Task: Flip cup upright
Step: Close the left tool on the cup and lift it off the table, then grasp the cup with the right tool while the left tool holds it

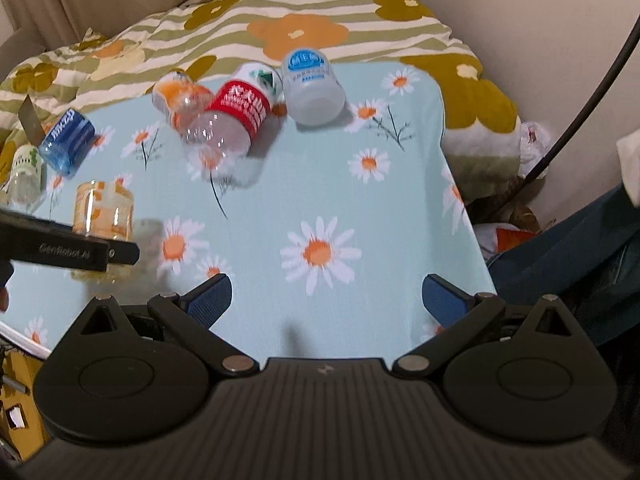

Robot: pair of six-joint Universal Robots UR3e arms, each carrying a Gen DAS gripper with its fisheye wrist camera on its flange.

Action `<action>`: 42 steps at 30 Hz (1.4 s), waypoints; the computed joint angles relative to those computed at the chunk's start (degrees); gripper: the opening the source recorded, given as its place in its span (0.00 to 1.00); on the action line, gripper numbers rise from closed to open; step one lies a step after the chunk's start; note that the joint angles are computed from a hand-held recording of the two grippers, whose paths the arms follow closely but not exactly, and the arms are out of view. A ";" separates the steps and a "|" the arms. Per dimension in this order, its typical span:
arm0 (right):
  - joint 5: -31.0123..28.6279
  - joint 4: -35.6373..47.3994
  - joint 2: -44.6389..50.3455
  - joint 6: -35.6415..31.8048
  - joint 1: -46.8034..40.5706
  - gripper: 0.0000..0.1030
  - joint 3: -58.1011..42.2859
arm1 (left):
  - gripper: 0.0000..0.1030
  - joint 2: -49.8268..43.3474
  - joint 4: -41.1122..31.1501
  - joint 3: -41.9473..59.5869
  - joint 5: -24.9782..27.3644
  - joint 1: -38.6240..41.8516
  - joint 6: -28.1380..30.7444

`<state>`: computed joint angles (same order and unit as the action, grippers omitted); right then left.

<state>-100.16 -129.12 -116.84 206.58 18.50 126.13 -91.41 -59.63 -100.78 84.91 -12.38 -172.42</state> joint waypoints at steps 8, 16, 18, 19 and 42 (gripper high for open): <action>2.03 -0.64 -2.35 -2.26 -1.37 1.00 2.47 | 0.69 -1.85 0.28 0.28 0.79 -0.39 -0.36; 2.93 -0.40 -3.61 -3.95 -2.27 1.00 2.50 | 0.91 -1.49 1.72 -0.13 2.08 -1.64 -1.79; 3.47 0.28 -4.07 -4.42 -2.79 1.00 2.10 | 0.93 -1.05 1.50 0.21 2.50 -2.12 -2.19; 3.65 0.64 -4.26 -4.79 -3.08 1.00 1.81 | 0.93 -0.78 1.22 0.47 2.86 -2.37 -2.48; 14.52 9.81 29.12 -6.76 3.21 1.00 -36.40 | 1.00 37.47 -7.01 -18.81 -5.14 22.17 8.68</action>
<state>-85.64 -119.31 -87.72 199.82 21.71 89.73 -53.94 -66.64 -119.59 79.77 9.79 -163.74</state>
